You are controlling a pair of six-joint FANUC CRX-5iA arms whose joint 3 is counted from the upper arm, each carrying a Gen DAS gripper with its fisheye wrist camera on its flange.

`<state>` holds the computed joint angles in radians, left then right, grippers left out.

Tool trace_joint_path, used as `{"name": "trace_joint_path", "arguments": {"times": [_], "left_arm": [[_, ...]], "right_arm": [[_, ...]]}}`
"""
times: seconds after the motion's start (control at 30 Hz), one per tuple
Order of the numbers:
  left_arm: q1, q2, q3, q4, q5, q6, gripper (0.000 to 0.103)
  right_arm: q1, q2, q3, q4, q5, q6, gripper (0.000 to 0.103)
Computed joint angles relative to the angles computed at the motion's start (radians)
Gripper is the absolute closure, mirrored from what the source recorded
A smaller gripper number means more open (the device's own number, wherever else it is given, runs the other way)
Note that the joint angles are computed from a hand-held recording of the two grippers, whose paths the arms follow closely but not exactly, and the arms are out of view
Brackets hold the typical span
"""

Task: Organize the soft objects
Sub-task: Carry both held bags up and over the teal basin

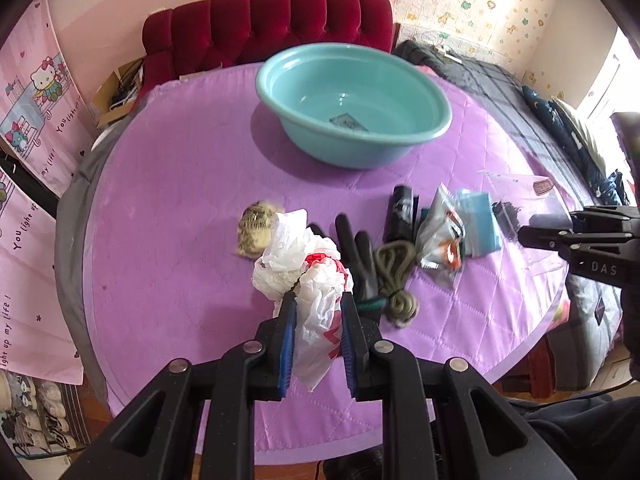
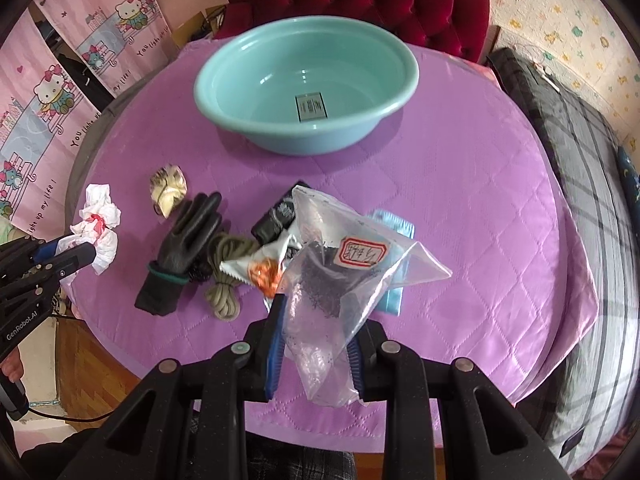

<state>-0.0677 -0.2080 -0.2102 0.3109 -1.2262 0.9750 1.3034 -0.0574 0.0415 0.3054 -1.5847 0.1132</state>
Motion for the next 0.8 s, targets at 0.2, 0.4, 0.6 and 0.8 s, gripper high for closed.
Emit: {"name": "trace_joint_path", "arguments": {"times": [0.2, 0.4, 0.6, 0.8], "left_arm": [[-0.021, 0.009, 0.029, 0.005, 0.014, 0.02, 0.081], [-0.047, 0.028, 0.065, 0.003, 0.02, 0.04, 0.081], [-0.083, 0.062, 0.101, -0.017, 0.024, 0.055, 0.081], [-0.12, 0.114, 0.158, -0.036, 0.028, 0.082, 0.081]], "right_arm": [[-0.021, 0.001, 0.01, 0.025, 0.009, 0.038, 0.074], [-0.04, 0.006, 0.021, 0.049, 0.018, 0.073, 0.074], [-0.075, 0.029, 0.056, 0.055, 0.015, 0.132, 0.074], [-0.118, 0.053, 0.093, 0.054, 0.019, 0.2, 0.074]]}}
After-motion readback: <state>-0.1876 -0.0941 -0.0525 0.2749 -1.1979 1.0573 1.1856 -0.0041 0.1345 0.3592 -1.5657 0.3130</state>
